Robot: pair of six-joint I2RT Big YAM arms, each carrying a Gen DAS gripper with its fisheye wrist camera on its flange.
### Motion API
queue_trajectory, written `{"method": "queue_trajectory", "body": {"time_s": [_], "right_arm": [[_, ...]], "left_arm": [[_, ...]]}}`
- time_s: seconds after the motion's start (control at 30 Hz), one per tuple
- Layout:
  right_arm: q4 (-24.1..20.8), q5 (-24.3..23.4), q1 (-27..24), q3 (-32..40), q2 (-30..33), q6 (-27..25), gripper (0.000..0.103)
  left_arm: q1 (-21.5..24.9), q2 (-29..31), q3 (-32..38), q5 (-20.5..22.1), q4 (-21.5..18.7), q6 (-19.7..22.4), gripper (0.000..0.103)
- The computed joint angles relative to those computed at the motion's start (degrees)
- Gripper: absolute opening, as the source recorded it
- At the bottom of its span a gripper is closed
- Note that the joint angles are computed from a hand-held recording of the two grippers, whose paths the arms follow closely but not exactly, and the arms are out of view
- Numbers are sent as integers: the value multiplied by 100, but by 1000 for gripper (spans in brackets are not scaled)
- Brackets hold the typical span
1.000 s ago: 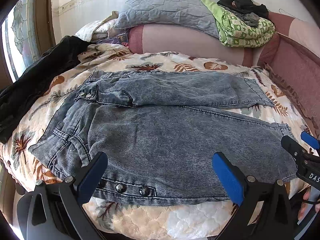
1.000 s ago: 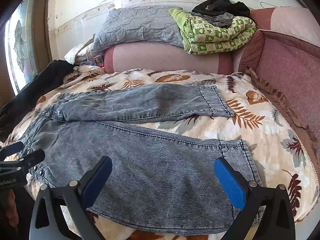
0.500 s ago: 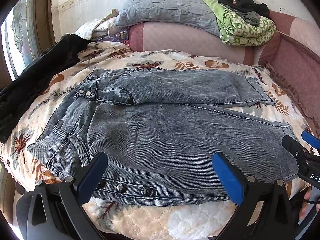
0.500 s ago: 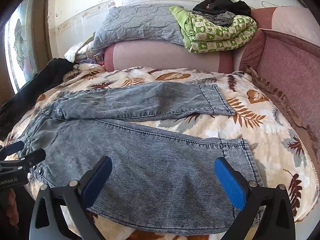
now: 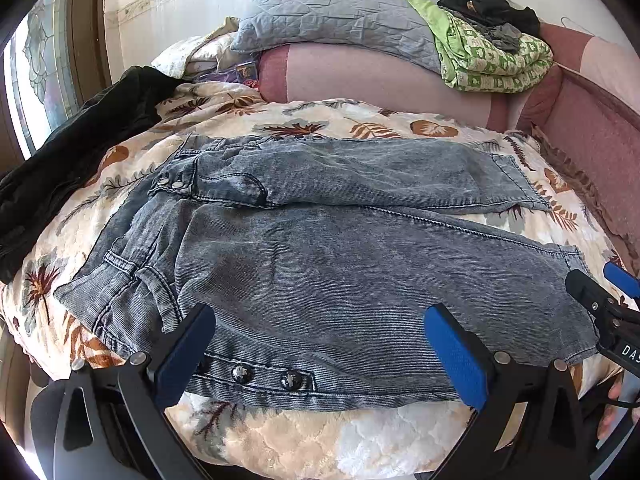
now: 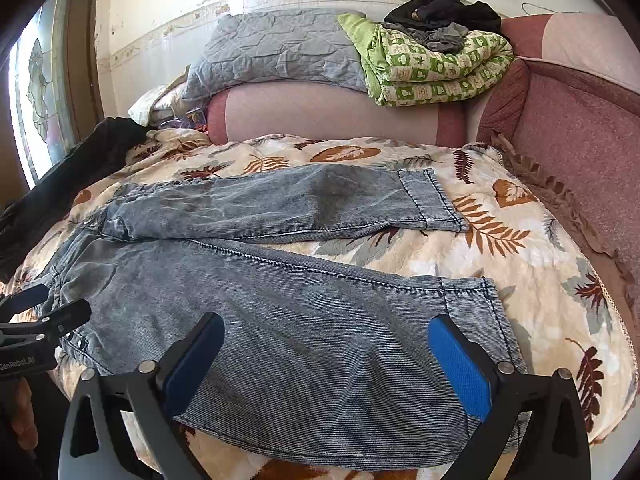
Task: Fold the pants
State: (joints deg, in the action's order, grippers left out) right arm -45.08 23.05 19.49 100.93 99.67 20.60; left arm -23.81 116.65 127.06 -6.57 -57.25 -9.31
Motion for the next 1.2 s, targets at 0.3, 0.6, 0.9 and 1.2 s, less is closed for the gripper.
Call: {"method": "queue_trajectory", "body": {"time_s": [0.3, 0.6, 0.9, 1.2], "right_arm": [[16, 11, 2, -18, -11, -1, 103], [-13, 28, -3, -15, -12, -1, 103], [-12, 19, -16, -25, -33, 67, 103], [6, 29, -17, -60, -47, 81, 103]], "left_arm": [[-14, 17, 28, -5, -33, 5, 103], [-20, 6, 0, -20, -31, -5, 103], [-44, -7, -25, -46, -32, 19, 103], [-50, -31, -58, -27, -33, 12, 103]]}}
